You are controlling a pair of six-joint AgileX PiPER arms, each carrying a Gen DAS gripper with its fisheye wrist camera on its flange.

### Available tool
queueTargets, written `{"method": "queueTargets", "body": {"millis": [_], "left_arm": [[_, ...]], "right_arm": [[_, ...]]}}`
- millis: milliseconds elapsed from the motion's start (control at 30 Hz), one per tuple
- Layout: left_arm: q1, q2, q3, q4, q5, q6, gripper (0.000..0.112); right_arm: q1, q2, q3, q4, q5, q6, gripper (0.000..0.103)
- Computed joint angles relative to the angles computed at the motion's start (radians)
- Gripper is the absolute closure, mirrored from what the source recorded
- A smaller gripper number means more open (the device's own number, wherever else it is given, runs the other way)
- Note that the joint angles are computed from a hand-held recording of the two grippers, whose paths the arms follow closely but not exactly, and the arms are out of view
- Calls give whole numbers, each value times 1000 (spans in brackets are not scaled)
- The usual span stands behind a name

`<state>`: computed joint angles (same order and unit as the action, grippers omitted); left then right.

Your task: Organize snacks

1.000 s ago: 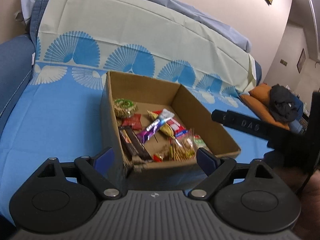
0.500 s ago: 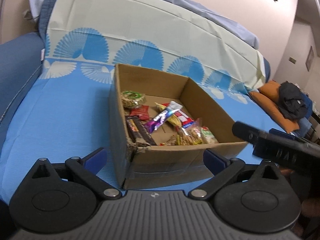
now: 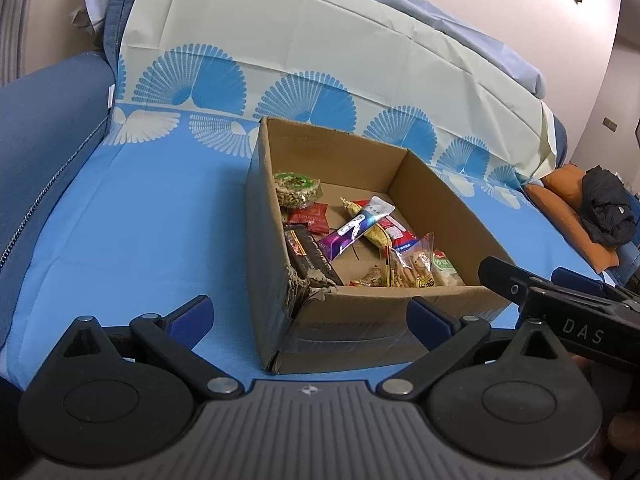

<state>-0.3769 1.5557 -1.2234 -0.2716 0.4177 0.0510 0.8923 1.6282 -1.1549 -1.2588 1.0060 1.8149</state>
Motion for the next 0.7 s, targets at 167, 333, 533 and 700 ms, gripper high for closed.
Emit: {"method": "queueTargets", "body": {"millis": [167,333,533,700], "left_arm": [[1,-2,4,-5,-3,-3,10],[8,0,5,-28,-2,16,10],[2,-4,11,-4,-11,-9,10],[5,-5,13,-11,-10,-3,10]], "right_arm": [[-1,2,-3,1,0,-4,1],[1,9,-8,2,4,-5,1],[-2,16,-17,8,4,-9,1],[-2,16,-17,8,3,-10,1]]}}
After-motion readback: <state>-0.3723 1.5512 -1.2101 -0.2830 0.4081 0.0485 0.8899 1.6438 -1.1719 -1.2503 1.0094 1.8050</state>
